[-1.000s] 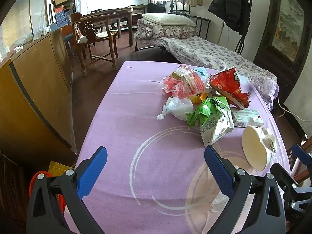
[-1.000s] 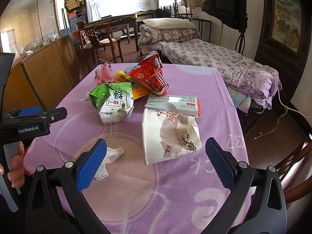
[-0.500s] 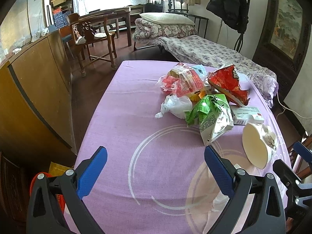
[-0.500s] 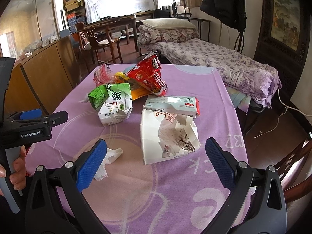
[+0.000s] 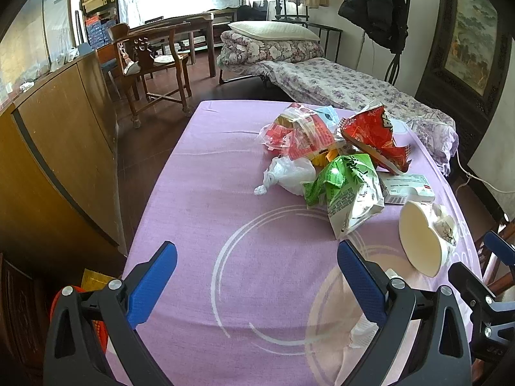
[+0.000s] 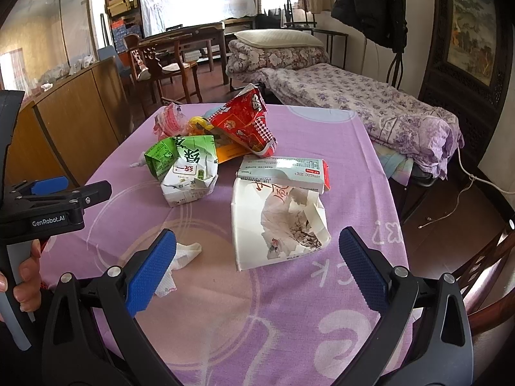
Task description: Collect trash
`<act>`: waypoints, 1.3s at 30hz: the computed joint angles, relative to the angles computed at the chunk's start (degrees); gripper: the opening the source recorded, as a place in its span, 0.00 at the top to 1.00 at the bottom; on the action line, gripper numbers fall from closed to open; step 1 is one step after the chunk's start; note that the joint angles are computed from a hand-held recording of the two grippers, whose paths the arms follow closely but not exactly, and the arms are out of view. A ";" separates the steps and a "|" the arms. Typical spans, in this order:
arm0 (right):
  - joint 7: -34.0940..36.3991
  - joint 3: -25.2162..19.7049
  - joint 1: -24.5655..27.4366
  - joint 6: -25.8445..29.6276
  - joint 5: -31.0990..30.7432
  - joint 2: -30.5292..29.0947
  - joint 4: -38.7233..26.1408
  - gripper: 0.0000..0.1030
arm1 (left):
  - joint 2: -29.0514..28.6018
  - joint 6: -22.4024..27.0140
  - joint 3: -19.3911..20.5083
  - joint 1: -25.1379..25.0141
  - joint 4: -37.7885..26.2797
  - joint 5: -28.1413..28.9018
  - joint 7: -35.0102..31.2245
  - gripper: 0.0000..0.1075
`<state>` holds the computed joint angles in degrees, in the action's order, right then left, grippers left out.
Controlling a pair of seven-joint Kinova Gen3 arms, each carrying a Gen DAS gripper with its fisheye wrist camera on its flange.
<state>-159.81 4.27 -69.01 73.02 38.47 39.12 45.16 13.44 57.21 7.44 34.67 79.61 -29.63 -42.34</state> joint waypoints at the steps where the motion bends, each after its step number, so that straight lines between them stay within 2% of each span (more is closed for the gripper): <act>1: 0.07 -0.01 0.00 0.09 -0.03 0.04 -0.09 0.06 | 0.00 0.00 0.00 0.00 0.00 0.00 0.00 0.09; 30: 0.06 -0.33 0.25 0.25 -0.27 -0.46 0.78 0.06 | 0.43 0.30 -0.08 0.50 -0.46 -0.42 0.02 0.09; 39: 1.73 -3.10 2.79 -6.08 -4.02 -2.10 4.29 0.06 | 2.15 2.62 -0.88 -1.65 -2.46 3.22 -0.20 0.09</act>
<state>-158.08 1.17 -66.22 66.94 34.44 37.02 49.45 15.59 59.83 6.56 33.02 77.15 -26.41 -42.54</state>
